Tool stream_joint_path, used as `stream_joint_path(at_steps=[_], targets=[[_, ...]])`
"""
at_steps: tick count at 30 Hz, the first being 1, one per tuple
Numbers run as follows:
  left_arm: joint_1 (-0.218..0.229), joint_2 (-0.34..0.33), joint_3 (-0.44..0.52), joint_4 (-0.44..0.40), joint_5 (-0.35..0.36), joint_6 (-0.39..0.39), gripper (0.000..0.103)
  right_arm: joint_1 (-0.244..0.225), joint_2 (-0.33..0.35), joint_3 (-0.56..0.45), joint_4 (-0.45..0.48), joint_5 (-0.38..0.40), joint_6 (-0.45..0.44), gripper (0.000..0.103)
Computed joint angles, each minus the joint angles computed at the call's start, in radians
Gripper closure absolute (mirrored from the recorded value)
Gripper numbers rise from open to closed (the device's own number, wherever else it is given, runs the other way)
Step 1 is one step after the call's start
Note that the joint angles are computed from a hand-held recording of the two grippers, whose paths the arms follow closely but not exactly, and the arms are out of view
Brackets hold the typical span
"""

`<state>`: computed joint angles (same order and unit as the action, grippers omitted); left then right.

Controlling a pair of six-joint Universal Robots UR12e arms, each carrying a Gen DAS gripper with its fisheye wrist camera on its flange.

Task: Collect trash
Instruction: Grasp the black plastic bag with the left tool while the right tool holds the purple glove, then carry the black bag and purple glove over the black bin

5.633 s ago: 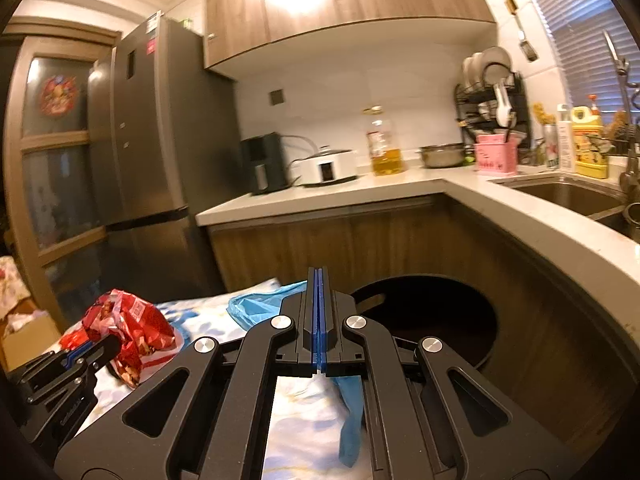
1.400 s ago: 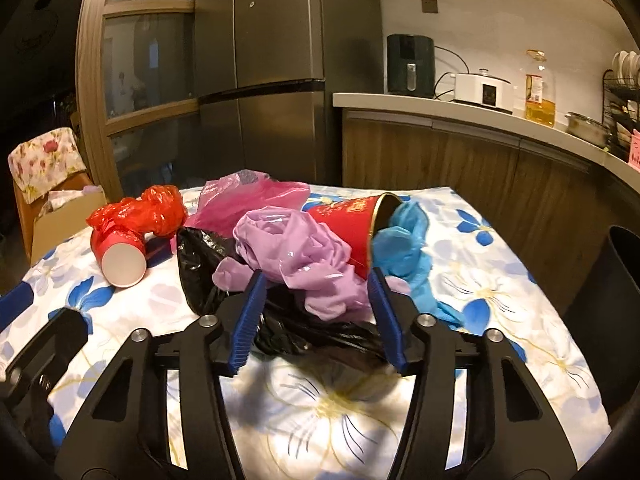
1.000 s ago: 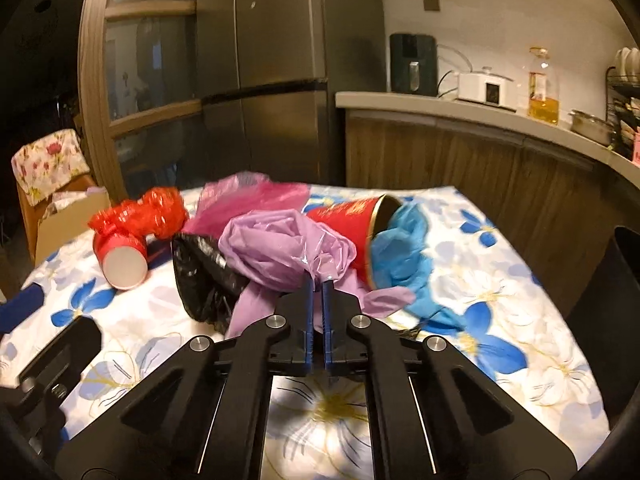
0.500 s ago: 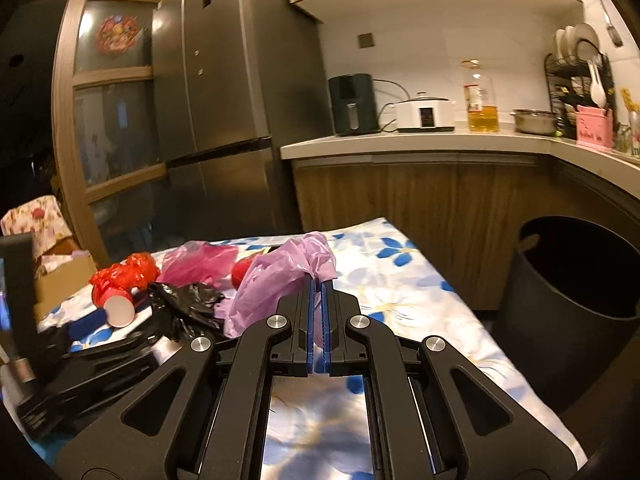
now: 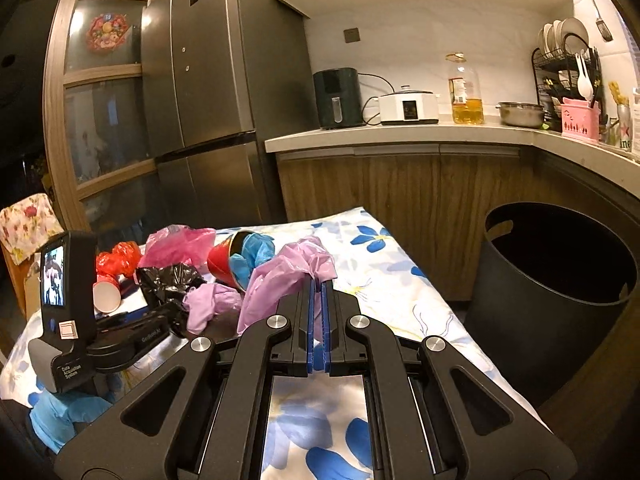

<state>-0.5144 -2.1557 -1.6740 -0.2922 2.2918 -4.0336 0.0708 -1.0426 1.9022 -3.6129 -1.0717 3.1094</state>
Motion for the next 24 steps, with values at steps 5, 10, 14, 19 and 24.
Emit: stream_joint_path(at_steps=[5,10,14,19,24], targets=[[-0.008,0.031,-0.041,0.033,-0.005,-0.067,0.1,-0.003,-0.01,0.012,-0.012,-0.004,0.004,0.1],[-0.045,0.059,-0.065,0.038,0.091,-0.086,0.101,-0.006,-0.021,0.026,-0.025,0.003,0.005,0.1],[-0.072,0.083,-0.084,0.046,0.155,-0.095,0.101,-0.01,-0.035,0.041,-0.035,0.016,0.007,0.1],[-0.099,0.107,-0.098,0.051,0.228,-0.101,0.101,-0.018,-0.053,0.063,-0.049,0.039,0.013,0.1],[-0.121,0.113,-0.097,0.062,0.258,-0.083,0.101,-0.027,-0.073,0.086,-0.066,0.059,0.019,0.1]])
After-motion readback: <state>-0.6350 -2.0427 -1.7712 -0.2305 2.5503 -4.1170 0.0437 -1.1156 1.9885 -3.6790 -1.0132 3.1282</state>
